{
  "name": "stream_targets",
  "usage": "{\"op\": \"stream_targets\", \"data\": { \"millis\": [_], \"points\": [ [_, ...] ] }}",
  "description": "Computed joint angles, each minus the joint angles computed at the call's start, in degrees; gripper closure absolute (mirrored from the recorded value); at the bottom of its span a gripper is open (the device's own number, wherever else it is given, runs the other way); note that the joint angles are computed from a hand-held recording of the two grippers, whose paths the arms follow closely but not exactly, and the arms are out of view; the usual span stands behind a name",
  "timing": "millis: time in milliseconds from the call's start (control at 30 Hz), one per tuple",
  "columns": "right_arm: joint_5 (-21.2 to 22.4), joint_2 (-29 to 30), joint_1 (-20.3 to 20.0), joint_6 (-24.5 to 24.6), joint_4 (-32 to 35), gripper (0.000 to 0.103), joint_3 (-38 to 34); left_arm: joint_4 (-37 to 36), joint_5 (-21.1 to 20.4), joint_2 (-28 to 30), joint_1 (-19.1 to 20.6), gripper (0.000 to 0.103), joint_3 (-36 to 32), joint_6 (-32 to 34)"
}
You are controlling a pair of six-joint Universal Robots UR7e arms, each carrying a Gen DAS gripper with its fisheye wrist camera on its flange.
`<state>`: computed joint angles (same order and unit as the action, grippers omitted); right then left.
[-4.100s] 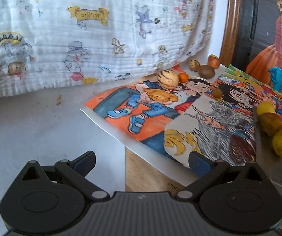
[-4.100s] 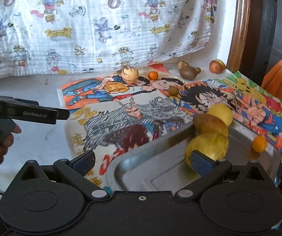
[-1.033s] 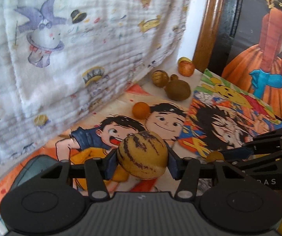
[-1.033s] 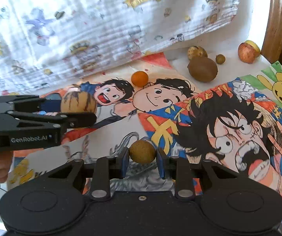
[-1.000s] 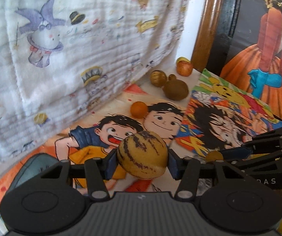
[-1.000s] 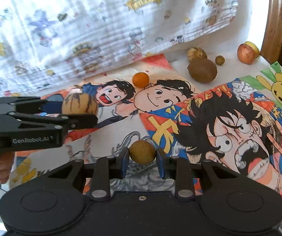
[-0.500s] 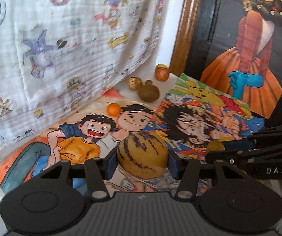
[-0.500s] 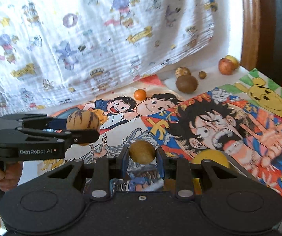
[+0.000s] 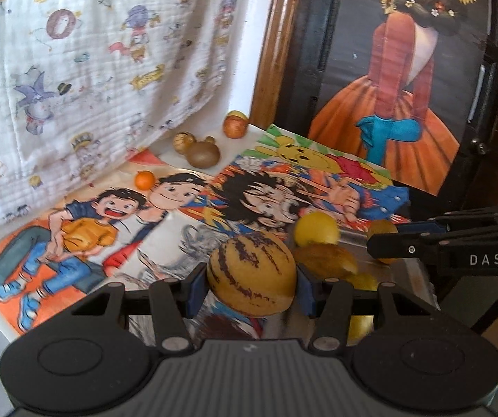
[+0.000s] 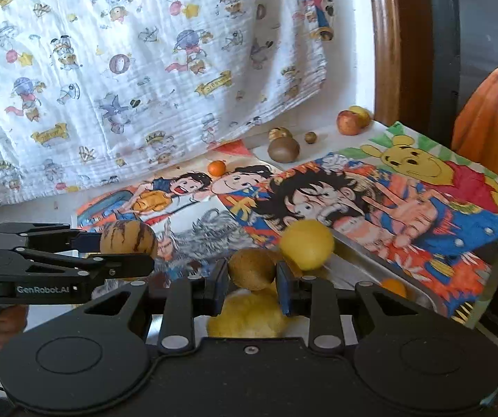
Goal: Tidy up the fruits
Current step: 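Carry the pepino with the left tool to the tray while the right tool carries the small fruit there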
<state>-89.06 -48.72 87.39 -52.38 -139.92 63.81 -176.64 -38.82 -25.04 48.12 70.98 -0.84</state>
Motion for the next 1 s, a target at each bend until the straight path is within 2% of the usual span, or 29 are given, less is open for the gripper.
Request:
{"op": "stream_targets", "data": {
  "millis": [267, 533, 1000],
  "points": [
    [-0.1, -4.0, -2.2, -3.0, -5.1, 0.071, 7.8, -0.5, -0.6, -0.2, -1.7, 0.046, 3.5, -2.7],
    [-0.8, -5.0, -3.9, -4.6, -9.1, 0.072, 12.2, 1.8, -1.6, -0.2, -1.8, 0.046, 5.3, -5.8],
    [-1.5, -4.0, -5.0, -6.1, -11.6, 0.071, 13.7, 5.7, -2.9, 1.5, -0.8, 0.046, 3.7, -7.6]
  ]
}}
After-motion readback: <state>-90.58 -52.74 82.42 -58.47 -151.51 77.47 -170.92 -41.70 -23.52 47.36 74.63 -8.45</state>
